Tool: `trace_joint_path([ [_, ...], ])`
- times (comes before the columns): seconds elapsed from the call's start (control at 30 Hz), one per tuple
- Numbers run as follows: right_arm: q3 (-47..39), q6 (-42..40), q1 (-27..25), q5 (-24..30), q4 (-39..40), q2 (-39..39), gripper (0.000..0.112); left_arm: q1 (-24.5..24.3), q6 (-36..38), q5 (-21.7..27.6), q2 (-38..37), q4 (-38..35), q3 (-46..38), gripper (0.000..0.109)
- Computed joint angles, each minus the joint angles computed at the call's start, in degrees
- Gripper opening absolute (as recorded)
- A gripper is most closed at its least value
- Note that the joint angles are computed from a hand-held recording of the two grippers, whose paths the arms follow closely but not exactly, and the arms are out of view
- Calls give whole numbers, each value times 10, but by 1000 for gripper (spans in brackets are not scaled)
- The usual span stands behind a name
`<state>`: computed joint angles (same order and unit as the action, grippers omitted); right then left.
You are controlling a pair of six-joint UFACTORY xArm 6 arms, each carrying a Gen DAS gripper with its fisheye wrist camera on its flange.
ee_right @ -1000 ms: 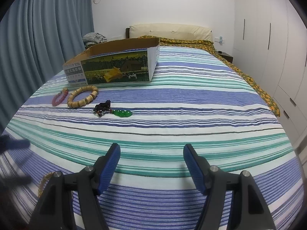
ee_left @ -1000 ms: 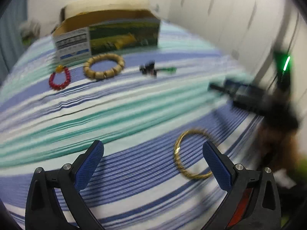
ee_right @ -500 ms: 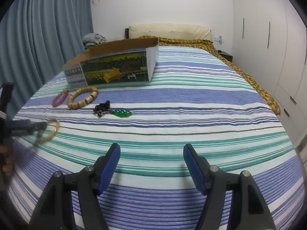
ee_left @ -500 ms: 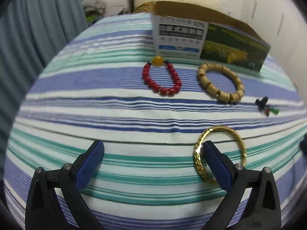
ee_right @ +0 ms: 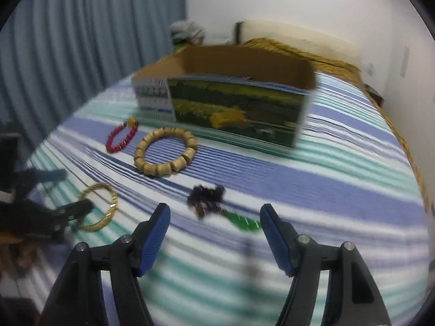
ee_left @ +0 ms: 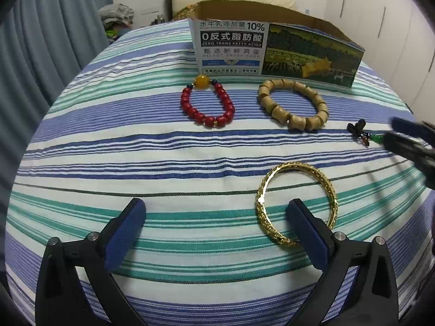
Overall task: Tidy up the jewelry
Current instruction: 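Grasp gold bangle with left gripper while right gripper grasps black pendant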
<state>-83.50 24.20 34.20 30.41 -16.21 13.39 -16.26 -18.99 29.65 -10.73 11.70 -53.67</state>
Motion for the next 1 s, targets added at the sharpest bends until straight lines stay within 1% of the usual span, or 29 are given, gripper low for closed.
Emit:
trace_joint_path([
  [0.07, -71, -65, 1, 47, 30, 61, 70, 2, 2, -4, 5, -1, -2, 103],
  [0.1, -87, -86, 1, 52, 41, 79, 71, 2, 2, -4, 5, -2, -1, 103],
  [0.13, -85, -90, -1, 33, 46, 80, 71, 2, 3, -3, 3, -2, 0, 103],
  [0.17, -93, -100, -2, 38, 60, 86, 72, 3, 4, -4, 2, -3, 2, 103],
  [0.2, -91, -99, -3, 33, 64, 84, 72, 2, 5, -2, 3, -5, 1, 103],
  [0.27, -87, -82, -2, 34, 49, 80, 70, 2, 16, 8, 6, -15, -5, 103],
  [0.3, -88, -73, 0, 37, 39, 79, 66, 1, 27, 16, 5, -24, -7, 103],
  [0.33, -88, -69, 2, 38, 35, 78, 54, 0, 36, 23, 5, -31, -10, 103],
  [0.37, -86, -65, 3, 35, 28, 77, 43, -2, 43, 29, 4, -35, -11, 102],
  [0.4, -74, -60, 4, 29, 16, 68, 22, -6, 37, 32, 1, -31, -10, 101],
  [0.43, -73, -53, 8, 30, 3, 66, 17, -9, 31, 28, -4, -25, -5, 93],
  [0.47, -75, -46, 10, 32, -6, 68, 17, -14, 27, 19, -11, -21, 2, 80],
  [0.5, -75, -40, 12, 32, -12, 68, 15, -20, 24, 12, -17, -17, 7, 72],
  [0.53, -75, -39, 12, 31, -7, 67, 15, -24, 25, 8, -19, -17, 10, 51],
  [0.57, -68, -43, 12, 25, 13, 62, 15, -28, 26, 1, -23, -19, 14, 26],
  [0.6, -57, -50, 11, 15, 39, 53, 15, -29, 32, -3, -26, -26, 17, 15],
  [0.63, -40, -55, 8, 2, 63, 41, 15, -29, 37, -7, -27, -35, 20, 9],
  [0.67, -28, -57, 7, -5, 76, 31, 15, -26, 44, -12, -27, -48, 21, 6],
  [0.8, 43, -77, 3, -35, 147, -45, 15, -6, 124, -34, -49, -191, 40, 4],
  [0.93, 109, -86, 2, -46, 183, -121, 15, -2, 142, -39, -76, -222, 44, 4],
  [1.0, 132, -93, 1, -50, 196, -144, 15, -2, 153, -39, -86, -237, 43, 4],
])
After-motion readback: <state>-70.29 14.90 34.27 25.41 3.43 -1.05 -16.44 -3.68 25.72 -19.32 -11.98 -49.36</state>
